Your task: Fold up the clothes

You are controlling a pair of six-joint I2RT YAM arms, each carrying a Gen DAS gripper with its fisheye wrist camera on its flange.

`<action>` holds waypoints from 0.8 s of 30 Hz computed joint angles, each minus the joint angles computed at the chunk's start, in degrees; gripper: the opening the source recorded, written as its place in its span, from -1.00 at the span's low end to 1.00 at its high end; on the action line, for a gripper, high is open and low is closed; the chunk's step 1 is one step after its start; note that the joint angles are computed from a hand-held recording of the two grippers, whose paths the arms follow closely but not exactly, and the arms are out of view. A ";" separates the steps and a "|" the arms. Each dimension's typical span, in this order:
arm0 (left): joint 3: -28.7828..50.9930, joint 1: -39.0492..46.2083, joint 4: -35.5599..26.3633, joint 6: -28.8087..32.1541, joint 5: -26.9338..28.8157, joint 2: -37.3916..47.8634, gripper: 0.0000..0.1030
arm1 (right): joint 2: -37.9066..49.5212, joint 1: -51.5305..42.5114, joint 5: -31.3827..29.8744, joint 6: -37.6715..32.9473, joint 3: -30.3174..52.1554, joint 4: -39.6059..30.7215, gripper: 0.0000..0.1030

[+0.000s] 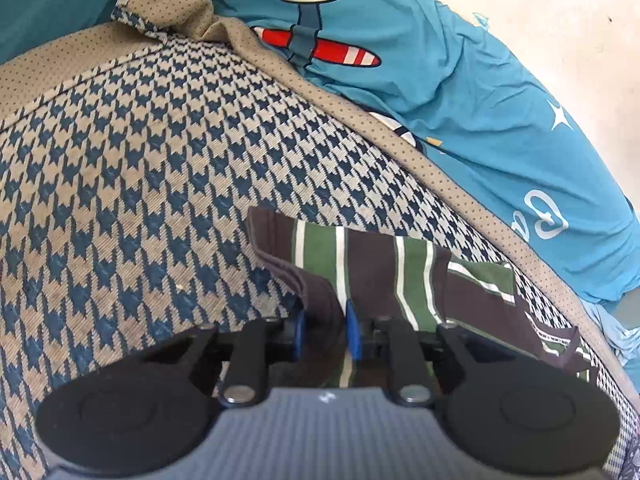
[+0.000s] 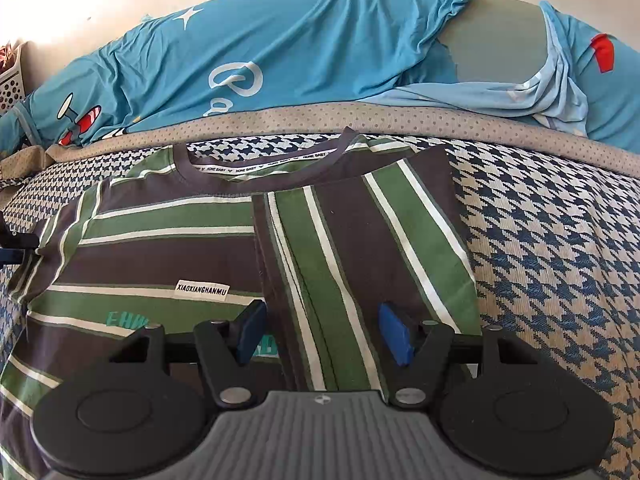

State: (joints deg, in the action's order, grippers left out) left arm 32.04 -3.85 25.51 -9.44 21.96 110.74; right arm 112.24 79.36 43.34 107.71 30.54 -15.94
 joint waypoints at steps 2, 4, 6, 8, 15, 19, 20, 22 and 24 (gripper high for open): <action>-1.74 -1.50 1.89 -0.03 -0.21 -2.20 -0.65 | -0.01 0.08 0.04 0.05 -0.05 0.07 0.21; -3.05 -2.95 2.59 -0.16 0.93 -4.18 -0.65 | 0.01 0.16 0.07 0.16 -0.06 0.15 0.21; -4.32 -4.97 3.47 -0.19 2.56 -5.73 -0.65 | -0.02 0.22 0.09 0.31 -0.07 0.16 0.20; -5.59 -8.03 4.57 0.33 4.10 -6.55 -0.65 | 0.01 0.24 0.08 0.39 0.07 0.00 0.21; -9.94 -22.58 7.66 3.25 3.43 -6.15 -0.63 | 0.32 0.35 0.11 0.41 0.22 0.07 0.21; -11.80 -23.34 8.87 2.16 0.55 -7.93 -0.30 | -0.12 0.65 0.05 0.43 -0.41 0.51 0.21; -11.71 -23.09 8.73 2.25 -1.60 -8.16 -0.23 | -0.16 0.64 0.03 0.35 -0.48 0.60 0.21; -11.13 -22.04 8.34 3.00 -5.77 -8.14 -0.18 | -0.02 0.50 -0.07 0.03 -0.27 0.48 0.22; -10.04 -19.53 7.93 3.65 -6.91 -7.39 -0.10 | 0.19 0.43 -0.05 -0.22 -0.04 0.40 0.25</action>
